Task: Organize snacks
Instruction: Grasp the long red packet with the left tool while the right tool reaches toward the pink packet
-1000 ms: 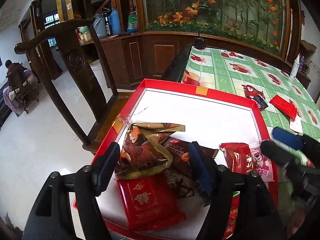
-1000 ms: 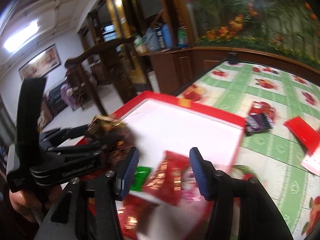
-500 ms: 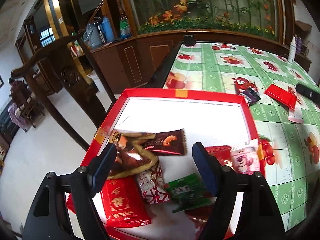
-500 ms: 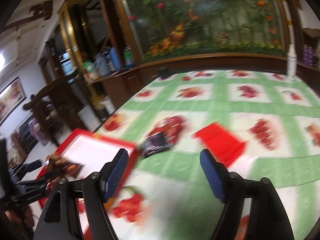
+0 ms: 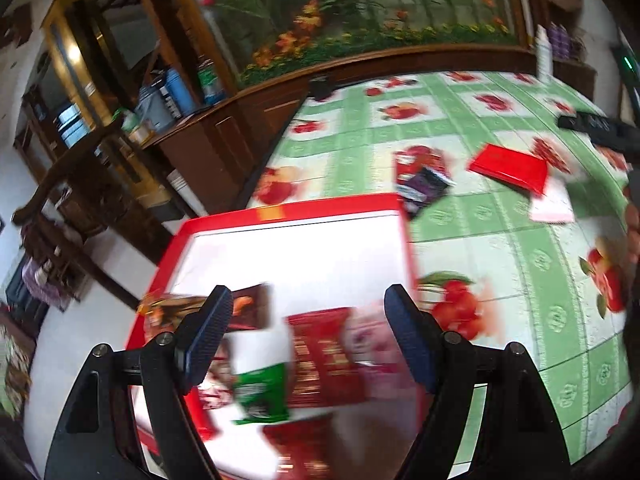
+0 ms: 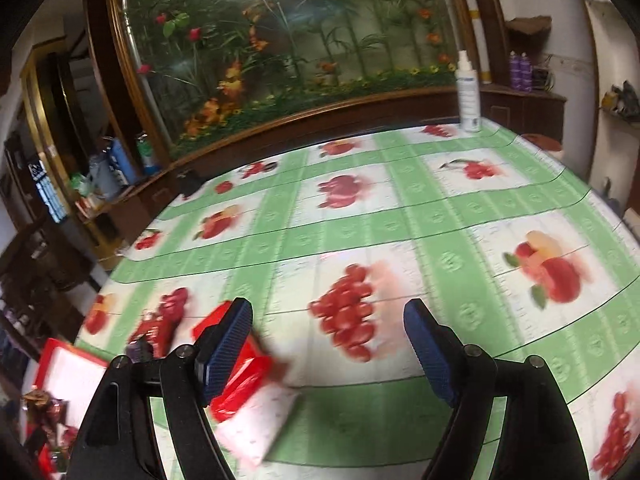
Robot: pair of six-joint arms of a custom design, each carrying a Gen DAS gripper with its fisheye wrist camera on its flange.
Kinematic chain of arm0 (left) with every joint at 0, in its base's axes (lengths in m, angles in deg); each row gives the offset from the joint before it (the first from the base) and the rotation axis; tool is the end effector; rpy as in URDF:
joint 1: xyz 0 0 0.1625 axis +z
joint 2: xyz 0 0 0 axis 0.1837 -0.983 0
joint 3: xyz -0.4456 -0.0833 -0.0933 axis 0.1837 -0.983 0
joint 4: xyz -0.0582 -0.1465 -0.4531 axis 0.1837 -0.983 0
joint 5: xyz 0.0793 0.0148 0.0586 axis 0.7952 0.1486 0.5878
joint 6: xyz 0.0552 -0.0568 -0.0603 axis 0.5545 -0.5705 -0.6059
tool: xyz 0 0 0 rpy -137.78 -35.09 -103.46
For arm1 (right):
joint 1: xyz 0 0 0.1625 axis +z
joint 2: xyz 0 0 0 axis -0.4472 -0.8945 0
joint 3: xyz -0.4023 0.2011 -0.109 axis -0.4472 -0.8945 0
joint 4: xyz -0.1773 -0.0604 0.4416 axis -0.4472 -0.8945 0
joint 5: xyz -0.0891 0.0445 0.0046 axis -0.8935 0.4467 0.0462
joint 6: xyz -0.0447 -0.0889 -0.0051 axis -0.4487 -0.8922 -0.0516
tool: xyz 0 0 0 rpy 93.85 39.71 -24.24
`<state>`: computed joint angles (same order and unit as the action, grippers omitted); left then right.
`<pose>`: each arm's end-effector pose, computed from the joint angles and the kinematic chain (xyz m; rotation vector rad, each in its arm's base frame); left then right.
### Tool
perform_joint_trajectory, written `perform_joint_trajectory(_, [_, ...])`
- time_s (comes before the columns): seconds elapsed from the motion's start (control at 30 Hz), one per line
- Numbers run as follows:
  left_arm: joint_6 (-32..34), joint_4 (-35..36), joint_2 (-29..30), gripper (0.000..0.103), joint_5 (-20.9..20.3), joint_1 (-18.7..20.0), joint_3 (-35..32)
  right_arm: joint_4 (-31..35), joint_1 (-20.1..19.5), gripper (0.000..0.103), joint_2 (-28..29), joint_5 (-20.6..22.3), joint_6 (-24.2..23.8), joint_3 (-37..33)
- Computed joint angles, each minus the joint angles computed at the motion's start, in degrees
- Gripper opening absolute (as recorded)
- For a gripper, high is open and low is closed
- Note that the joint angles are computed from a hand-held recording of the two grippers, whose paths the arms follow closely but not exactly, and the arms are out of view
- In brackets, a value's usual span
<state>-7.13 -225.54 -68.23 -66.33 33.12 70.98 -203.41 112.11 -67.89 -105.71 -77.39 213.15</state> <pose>-0.1458 -0.4549 0.0738 0.5119 1.8907 -0.7860 0.0589 -0.5511 0.1413 0.1826 -2.3084 1.2146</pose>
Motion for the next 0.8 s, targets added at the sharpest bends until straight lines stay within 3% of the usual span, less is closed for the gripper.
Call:
perform_joint_trajectory(0.17, [-0.91, 3.99, 3.42, 0.078, -1.50, -1.77, -2.25, 3.44, 0.04, 0.080, -0.96, -0.97, 1.00, -0.43])
perform_joint_trajectory(0.27, [-2.66, 8.04, 3.99, 0.078, -4.67, -2.15, -3.62, 6.77, -0.09, 0.080, -1.45, -1.82, 2.58, -0.89])
perform_joint_trajectory(0.47, [-5.77, 14.92, 5.21, 0.078, -10.63, -2.14, -6.98, 17.22, -2.69, 0.080, -5.50, 2.54, 11.39, -0.16])
perform_joint_trajectory(0.6, [-6.56, 18.17, 5.86, 0.078, -14.34, -1.99, -9.90, 20.13, -3.37, 0.080, -6.41, 2.20, 14.20, -0.23])
perform_joint_trajectory(0.8, [-1.74, 17.50, 8.58, 0.078, -13.72, -2.41, -14.34, 23.20, -4.27, 0.080, -7.72, 2.87, 16.39, -0.17])
